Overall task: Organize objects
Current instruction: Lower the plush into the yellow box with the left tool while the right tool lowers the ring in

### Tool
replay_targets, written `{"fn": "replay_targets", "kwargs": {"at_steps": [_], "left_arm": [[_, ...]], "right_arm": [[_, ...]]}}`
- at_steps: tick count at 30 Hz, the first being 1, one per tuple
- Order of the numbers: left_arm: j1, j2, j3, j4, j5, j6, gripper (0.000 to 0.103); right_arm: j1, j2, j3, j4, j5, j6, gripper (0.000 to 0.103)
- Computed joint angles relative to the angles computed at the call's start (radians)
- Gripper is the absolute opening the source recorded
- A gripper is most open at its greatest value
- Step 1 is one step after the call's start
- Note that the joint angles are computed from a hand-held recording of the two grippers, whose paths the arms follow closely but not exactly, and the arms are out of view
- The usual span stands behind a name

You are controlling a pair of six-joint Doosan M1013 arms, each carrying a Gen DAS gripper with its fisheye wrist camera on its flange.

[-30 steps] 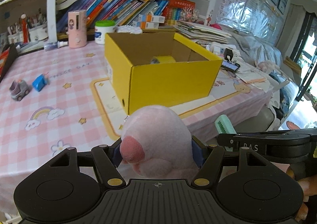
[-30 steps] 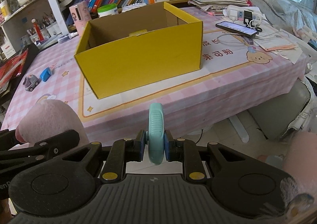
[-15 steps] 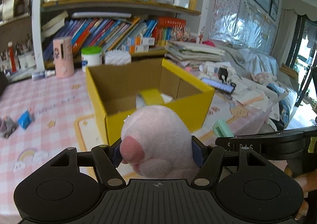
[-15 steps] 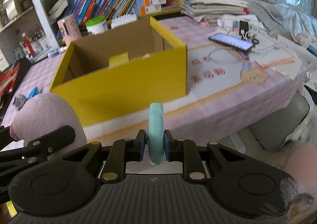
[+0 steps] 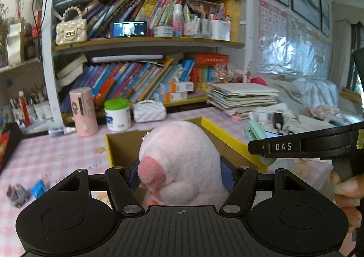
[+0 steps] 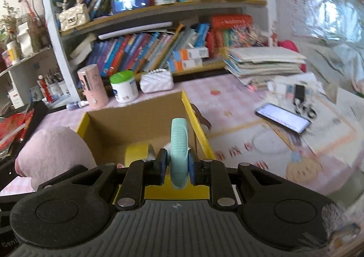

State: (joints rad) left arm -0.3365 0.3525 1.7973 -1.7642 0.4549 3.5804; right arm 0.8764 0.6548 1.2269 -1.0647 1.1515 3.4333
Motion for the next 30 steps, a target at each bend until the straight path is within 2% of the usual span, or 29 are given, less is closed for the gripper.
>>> {"fn": "replay_targets", "kwargs": {"at_steps": [4, 9, 13, 17, 20, 26, 30], "left_arm": [[-0.027, 0.025, -0.033, 0.017, -0.084, -0.026, 0.068], [-0.044, 0.052, -0.071, 0.084, -0.123, -0.118, 0.068], [-0.056, 0.078, -0.11, 0.255, -0.166, -0.316, 0.067], [-0.071, 0.105, -0.149, 0.572, -0.221, -0.624, 0.066], [-0.074, 0.122, -0.169, 0.768, -0.23, -0.821, 0.061], [-0.079, 0.137, -0.184, 0.863, -0.251, -0.911, 0.061], [-0.085, 0.14, -0.188, 0.915, -0.26, -0.941, 0.066]], "right_arm": [[-0.036, -0.004, 0.009, -0.001, -0.068, -0.064, 0.018], [-0.079, 0.003, 0.007, 0.042, -0.153, -0.166, 0.018], [-0.106, 0.016, -0.004, 0.075, -0.212, -0.25, 0.018], [-0.134, 0.033, -0.023, 0.135, -0.252, -0.351, 0.018], [-0.153, 0.05, -0.047, 0.189, -0.26, -0.438, 0.018], [-0.181, 0.084, -0.099, 0.284, -0.261, -0.601, 0.018], [-0.197, 0.107, -0.139, 0.384, -0.251, -0.724, 0.018]]}}
